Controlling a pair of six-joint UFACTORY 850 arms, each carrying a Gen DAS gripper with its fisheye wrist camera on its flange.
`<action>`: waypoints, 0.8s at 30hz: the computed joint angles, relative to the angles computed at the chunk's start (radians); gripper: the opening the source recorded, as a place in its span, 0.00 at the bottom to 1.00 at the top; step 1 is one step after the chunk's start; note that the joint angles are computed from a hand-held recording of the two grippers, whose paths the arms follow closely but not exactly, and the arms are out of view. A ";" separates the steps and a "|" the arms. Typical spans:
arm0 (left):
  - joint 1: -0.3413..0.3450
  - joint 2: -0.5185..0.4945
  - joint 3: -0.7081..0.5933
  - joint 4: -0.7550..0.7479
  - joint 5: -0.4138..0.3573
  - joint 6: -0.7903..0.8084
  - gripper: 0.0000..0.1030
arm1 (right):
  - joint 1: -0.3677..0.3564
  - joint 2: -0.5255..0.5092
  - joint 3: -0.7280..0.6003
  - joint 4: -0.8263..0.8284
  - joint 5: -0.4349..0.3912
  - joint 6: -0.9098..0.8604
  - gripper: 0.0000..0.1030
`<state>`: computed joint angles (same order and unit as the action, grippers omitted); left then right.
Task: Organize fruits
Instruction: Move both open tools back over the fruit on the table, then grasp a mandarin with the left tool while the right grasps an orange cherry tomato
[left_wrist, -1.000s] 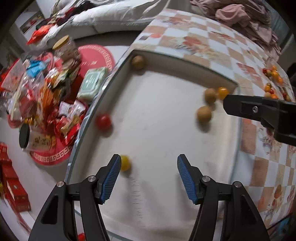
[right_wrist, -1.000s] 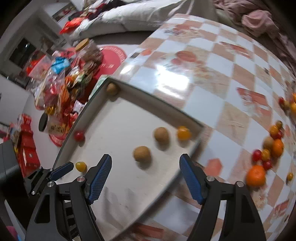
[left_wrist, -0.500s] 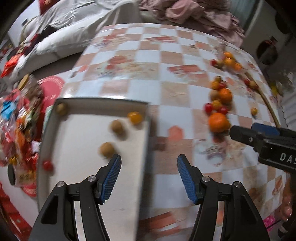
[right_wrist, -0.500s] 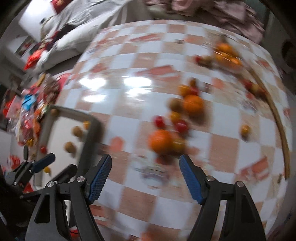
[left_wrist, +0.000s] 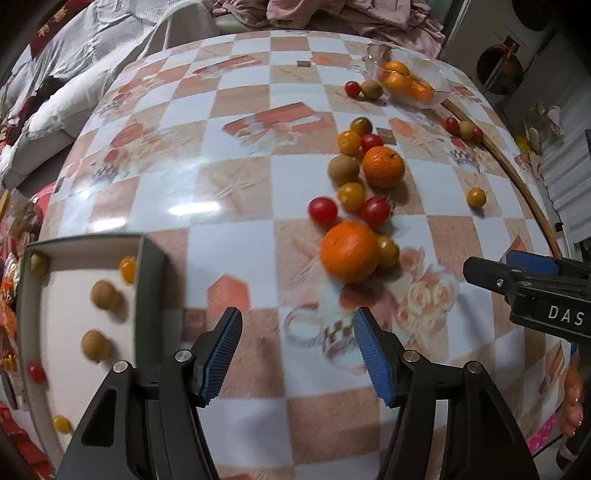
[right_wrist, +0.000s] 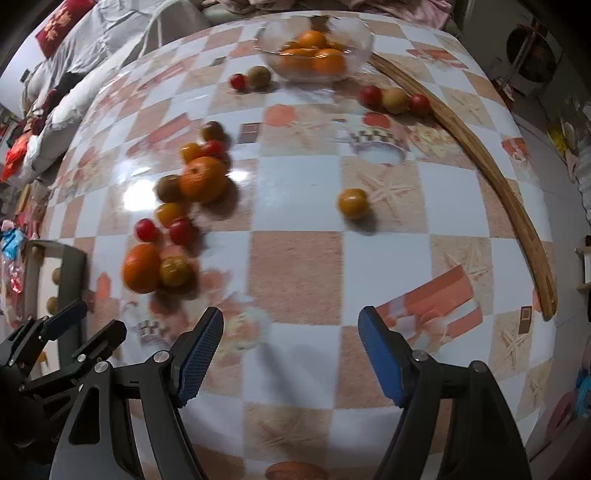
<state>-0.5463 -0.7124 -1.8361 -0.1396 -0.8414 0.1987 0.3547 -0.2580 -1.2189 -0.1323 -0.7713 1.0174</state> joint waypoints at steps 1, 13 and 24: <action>-0.003 -0.008 -0.008 -0.001 0.001 0.001 0.62 | -0.003 0.004 0.006 -0.006 0.001 0.002 0.76; -0.029 -0.092 -0.110 -0.007 -0.002 -0.014 0.62 | -0.052 -0.025 0.014 -0.058 0.039 -0.023 0.74; -0.036 -0.120 -0.163 -0.063 -0.007 0.031 0.62 | -0.079 -0.057 -0.023 -0.146 0.038 0.018 0.41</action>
<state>-0.5820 -0.8324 -1.9989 -0.2030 -0.8480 0.2293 0.2753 -0.3146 -1.2417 -0.2787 -0.7331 1.0351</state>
